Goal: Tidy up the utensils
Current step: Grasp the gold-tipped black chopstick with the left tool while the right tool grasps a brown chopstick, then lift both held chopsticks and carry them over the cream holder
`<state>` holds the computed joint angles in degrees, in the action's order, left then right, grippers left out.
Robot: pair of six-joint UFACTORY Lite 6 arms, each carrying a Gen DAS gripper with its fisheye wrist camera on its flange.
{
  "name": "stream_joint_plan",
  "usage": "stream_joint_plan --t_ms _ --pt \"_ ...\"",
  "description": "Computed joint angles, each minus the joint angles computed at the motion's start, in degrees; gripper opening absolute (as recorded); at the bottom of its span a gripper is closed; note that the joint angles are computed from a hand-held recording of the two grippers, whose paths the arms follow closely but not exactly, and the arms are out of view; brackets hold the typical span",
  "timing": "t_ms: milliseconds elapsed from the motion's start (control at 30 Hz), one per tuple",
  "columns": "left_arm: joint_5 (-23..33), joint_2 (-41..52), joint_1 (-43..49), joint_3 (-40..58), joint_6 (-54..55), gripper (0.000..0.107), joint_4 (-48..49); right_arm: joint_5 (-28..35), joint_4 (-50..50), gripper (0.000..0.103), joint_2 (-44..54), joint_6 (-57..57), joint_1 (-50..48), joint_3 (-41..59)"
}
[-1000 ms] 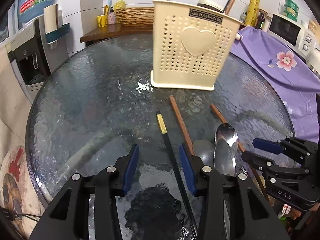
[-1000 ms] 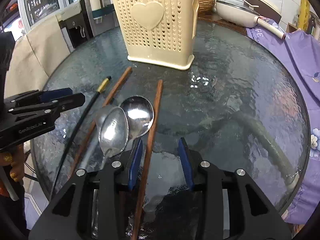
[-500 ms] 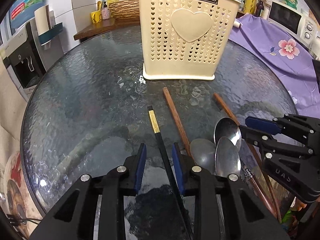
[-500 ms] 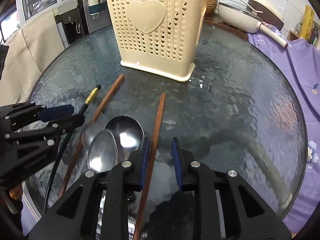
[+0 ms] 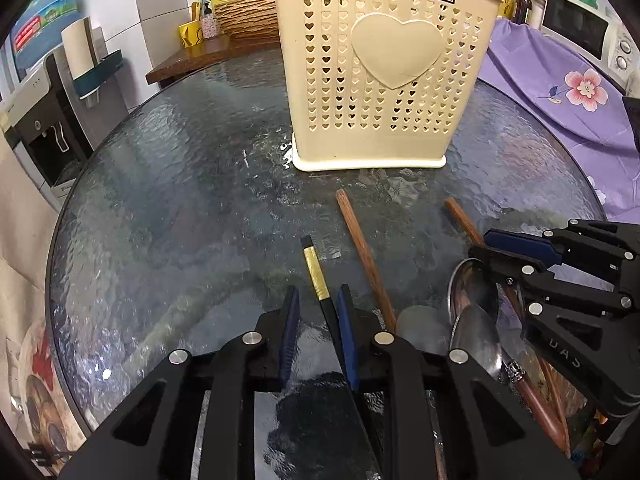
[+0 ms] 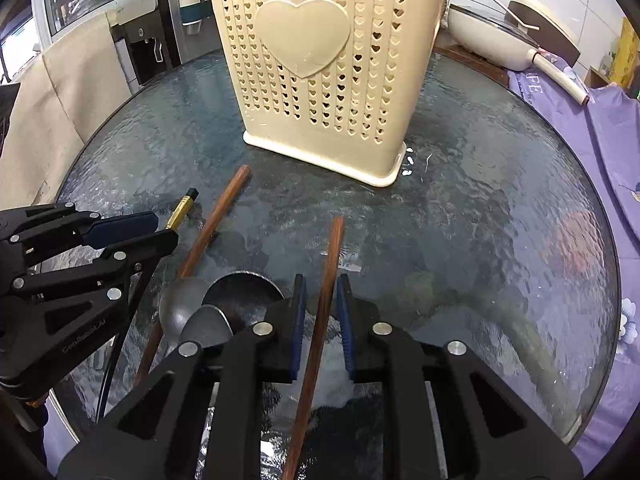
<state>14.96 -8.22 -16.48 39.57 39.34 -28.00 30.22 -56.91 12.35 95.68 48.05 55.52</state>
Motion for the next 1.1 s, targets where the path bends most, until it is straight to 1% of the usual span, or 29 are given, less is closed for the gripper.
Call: stream_joint_plan --t_ms 133,233,333,500,567,733,900,1100 --pt "0.56 1.82 0.24 1.91 0.33 0.015 0.31 -0.40 1.45 0.010 1.39 -2.92 -0.98 1.88" --pt "0.74 2.35 0.57 2.49 1.93 0.012 -0.65 -0.51 1.83 0.009 1.91 -4.24 -1.16 2.46" --pt "1.27 2.37 1.54 2.46 6.20 0.011 -3.81 -1.80 1.70 0.009 1.27 -4.53 -1.72 1.66" --pt "0.96 2.74 1.23 2.79 4.36 0.010 -1.76 -3.12 0.92 0.009 0.46 -3.92 -2.42 0.54" --pt "0.93 2.68 1.29 2.65 4.92 0.010 -2.32 -3.31 0.64 0.008 0.39 -3.60 -2.50 0.40" --pt "2.00 3.03 2.50 3.10 8.14 0.008 -5.50 -4.56 -1.96 0.008 -0.43 -0.34 -2.83 -0.97" --pt "3.23 3.75 3.92 4.22 11.27 0.007 -8.65 -6.05 -8.66 0.008 -2.80 7.41 -3.16 -3.89" --pt "4.72 0.60 4.57 4.75 13.39 0.007 -11.35 -4.90 -15.90 0.008 -8.21 15.56 -2.44 -7.05"
